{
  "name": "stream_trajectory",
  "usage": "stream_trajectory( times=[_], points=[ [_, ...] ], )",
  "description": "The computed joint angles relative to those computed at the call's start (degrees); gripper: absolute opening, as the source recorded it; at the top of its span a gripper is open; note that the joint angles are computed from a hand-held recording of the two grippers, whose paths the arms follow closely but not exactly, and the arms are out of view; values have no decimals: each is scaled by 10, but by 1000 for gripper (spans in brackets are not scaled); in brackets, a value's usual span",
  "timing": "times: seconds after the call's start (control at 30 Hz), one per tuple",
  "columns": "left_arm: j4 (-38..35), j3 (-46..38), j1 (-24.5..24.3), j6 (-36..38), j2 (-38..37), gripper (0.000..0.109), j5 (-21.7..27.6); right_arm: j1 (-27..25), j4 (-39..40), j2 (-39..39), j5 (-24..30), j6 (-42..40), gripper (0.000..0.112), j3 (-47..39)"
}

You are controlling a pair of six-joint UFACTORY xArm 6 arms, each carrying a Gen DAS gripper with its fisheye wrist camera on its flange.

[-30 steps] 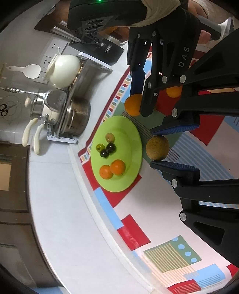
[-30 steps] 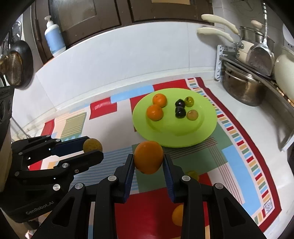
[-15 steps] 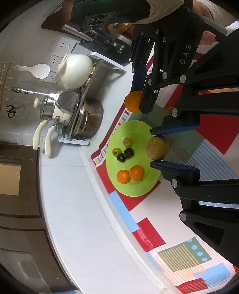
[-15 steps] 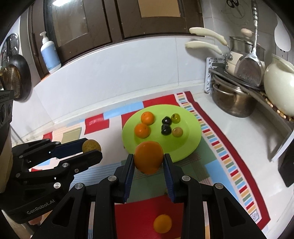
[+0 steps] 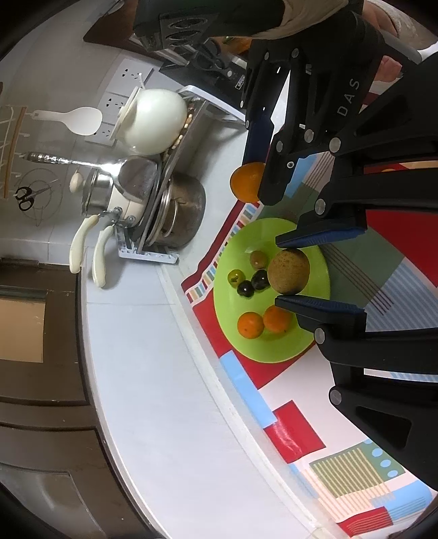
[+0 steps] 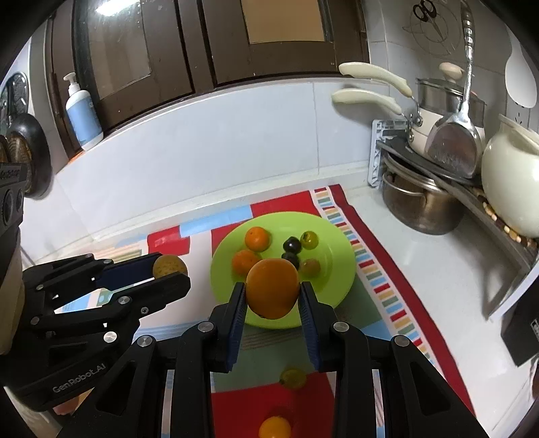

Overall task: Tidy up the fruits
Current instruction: 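Carry the yellow-brown fruit with the left gripper while the right gripper carries the mandarin to the plate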

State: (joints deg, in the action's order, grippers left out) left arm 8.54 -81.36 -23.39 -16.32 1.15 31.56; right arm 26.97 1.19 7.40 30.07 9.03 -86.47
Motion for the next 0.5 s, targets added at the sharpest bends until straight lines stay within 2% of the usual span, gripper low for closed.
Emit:
stream_trajectory(
  times=[0.5],
  points=[
    [-6, -88, 12, 0, 69, 29, 25, -18, 31, 66, 24, -44, 32, -86]
  ],
)
